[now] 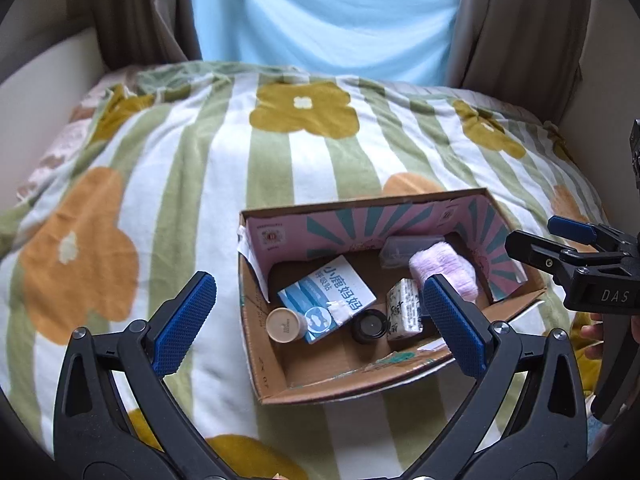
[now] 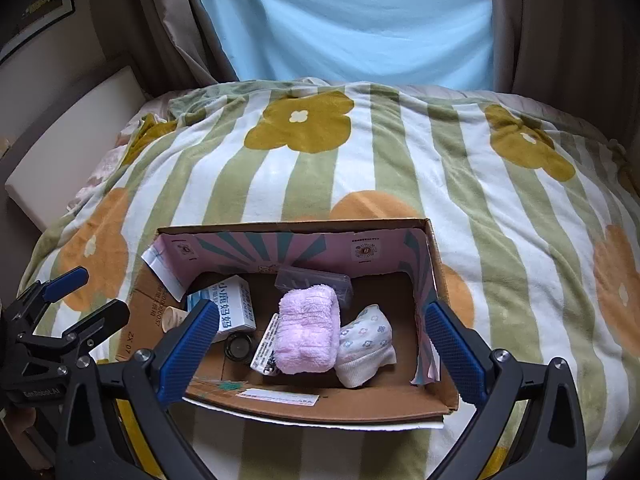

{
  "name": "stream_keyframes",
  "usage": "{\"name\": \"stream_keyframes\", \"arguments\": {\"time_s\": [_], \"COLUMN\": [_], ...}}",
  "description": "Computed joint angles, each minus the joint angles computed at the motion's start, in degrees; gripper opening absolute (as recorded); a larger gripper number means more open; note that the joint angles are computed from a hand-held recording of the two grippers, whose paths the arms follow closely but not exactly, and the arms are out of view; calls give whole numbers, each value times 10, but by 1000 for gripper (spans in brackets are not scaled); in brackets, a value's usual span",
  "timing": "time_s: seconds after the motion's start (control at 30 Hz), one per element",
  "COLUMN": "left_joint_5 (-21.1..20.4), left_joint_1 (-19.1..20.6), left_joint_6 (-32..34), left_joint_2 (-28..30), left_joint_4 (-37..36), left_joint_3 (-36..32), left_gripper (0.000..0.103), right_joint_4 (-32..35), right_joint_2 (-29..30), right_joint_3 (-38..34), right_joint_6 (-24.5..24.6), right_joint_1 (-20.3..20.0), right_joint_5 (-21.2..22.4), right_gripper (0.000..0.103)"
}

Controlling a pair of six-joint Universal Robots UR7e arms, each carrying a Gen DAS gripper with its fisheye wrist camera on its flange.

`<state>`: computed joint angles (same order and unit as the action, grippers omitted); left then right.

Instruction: Organize objects

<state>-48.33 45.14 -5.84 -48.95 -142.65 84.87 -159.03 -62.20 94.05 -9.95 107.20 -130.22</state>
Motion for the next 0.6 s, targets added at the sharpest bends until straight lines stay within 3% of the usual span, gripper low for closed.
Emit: {"name": "stream_keyframes", "arguments": {"time_s": [0.17, 0.4, 0.6], "left_joint_5": [6, 34, 78], "left_joint_1": [-28, -71, -115], "left_joint_6": [-32, -72, -111], "left_joint_2": [-43, -129, -194], "left_joint_4": [7, -53, -73], "left_joint_3": [29, 138, 233], "left_gripper": [103, 103, 103], "right_joint_4": [-42, -124, -173], "right_joint_2": [-19, -50, -84], "right_joint_3": [23, 89, 163], "right_joint_6": [-22, -56, -49], "right_joint_1": [40, 97, 129], "right_joint_5": [-41, -92, -102], "right_gripper": [102, 102, 102]}}
